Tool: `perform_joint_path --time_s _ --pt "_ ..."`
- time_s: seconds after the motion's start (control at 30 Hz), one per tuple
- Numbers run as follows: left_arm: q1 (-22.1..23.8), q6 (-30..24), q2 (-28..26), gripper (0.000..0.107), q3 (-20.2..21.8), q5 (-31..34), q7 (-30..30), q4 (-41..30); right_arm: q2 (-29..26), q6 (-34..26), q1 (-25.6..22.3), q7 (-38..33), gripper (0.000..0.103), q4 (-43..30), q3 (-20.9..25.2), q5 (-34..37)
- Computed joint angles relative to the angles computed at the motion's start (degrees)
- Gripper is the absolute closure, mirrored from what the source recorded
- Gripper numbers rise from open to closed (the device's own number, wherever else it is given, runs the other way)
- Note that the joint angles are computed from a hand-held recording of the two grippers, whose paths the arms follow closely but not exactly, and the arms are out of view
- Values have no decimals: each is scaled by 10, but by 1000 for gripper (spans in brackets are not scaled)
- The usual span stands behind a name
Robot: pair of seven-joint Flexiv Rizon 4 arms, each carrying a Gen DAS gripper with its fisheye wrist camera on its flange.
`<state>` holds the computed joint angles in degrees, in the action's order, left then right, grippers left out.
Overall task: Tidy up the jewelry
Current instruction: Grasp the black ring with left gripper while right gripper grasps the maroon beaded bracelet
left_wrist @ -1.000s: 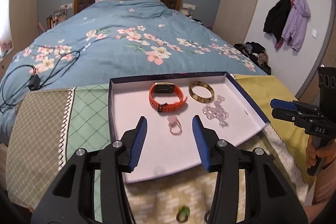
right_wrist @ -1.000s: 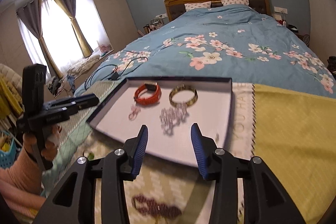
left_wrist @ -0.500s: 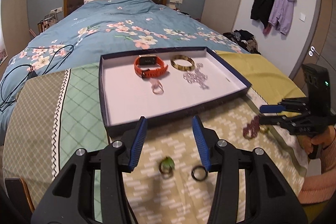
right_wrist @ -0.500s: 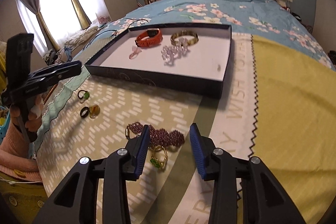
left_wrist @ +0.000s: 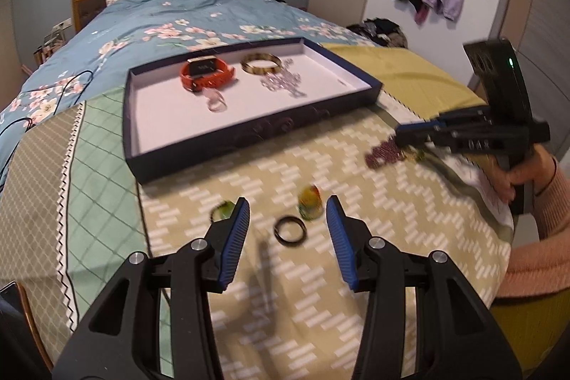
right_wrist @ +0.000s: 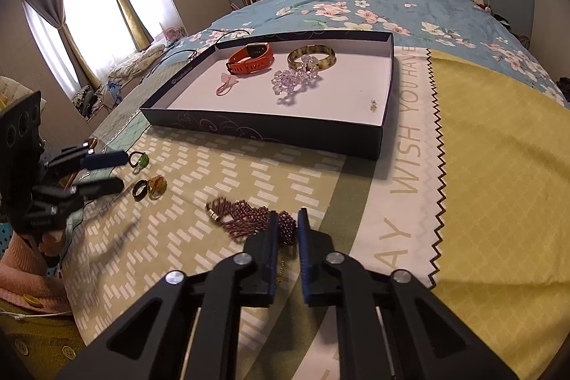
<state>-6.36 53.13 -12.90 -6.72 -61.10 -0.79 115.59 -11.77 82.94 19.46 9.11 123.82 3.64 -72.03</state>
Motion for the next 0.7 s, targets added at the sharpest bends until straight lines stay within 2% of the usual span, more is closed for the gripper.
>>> perform_joint_path --time_s 0.27,0.43,0.6,0.7 --pt "0 -2 -7 69 3 57 -37 4 1 18 -12 69 97 -15 -6 -85" --pt "2 3 -12 70 0 68 -53 0 1 23 -30 116 97 -36 4 -148" --pt "1 26 -17 84 -6 72 -61 -1 -3 22 -43 144 97 -55 15 -188" --pt "2 31 -17 84 -9 70 -60 0 -6 24 -49 157 97 -65 20 -206"
